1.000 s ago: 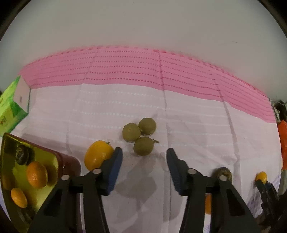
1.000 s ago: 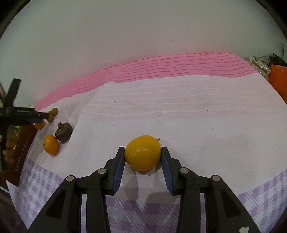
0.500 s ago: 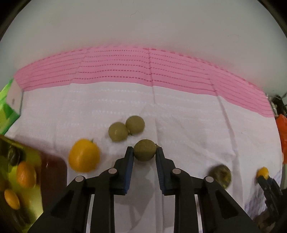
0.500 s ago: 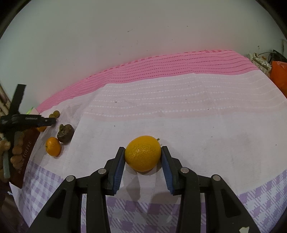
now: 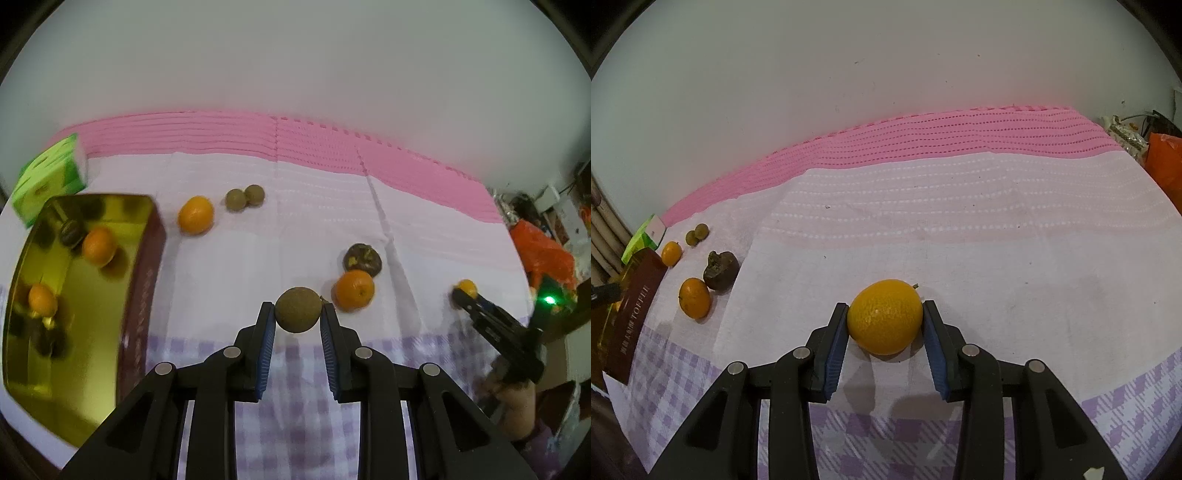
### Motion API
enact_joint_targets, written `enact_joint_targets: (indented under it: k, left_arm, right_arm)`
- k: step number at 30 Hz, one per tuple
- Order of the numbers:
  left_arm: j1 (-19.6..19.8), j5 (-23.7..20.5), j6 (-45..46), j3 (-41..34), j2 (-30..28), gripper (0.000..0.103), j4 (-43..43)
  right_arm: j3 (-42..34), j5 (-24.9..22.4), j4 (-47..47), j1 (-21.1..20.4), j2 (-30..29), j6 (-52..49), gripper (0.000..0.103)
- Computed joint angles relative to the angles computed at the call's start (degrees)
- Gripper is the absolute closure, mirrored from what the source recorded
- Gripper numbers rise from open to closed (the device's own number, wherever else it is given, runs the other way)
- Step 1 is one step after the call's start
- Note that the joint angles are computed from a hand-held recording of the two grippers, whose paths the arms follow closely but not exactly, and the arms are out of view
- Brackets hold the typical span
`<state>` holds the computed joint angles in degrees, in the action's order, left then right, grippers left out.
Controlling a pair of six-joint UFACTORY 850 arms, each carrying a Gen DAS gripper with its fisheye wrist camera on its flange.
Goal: Organize fruits
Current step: 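Carry the green fruit into the tray and open the left gripper while the right gripper holds the orange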
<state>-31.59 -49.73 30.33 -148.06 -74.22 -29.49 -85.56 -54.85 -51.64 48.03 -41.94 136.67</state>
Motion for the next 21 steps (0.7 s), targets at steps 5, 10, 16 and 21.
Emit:
enact_joint_targets:
  k: [5, 10, 16, 21]
  left_arm:
    - [2.2, 6.8, 6.0, 16.3, 9.8, 0.077, -4.7]
    - [4.3, 9.0, 5.1, 20.2, 12.3, 0.077, -4.3]
    - [6.1, 13.1, 2.3, 22.1, 13.1, 0.077, -1.1]
    - [6.6, 15.8, 1.0, 22.3, 13.0, 0.077, 1.6]
  right_arm:
    - [-1.6, -1.2, 1.6, -0.1, -0.8, -2.4, 0.066]
    - [-1.8, -1.6, 2.1, -0.1, -0.9, -3.1, 0.066]
    - [-2.7, -2.3, 3.2, -0.2, -1.4, -4.8, 0.066]
    - [-3.8, -3.2, 4.3, -0.3, -2.0, -6.5, 0.066]
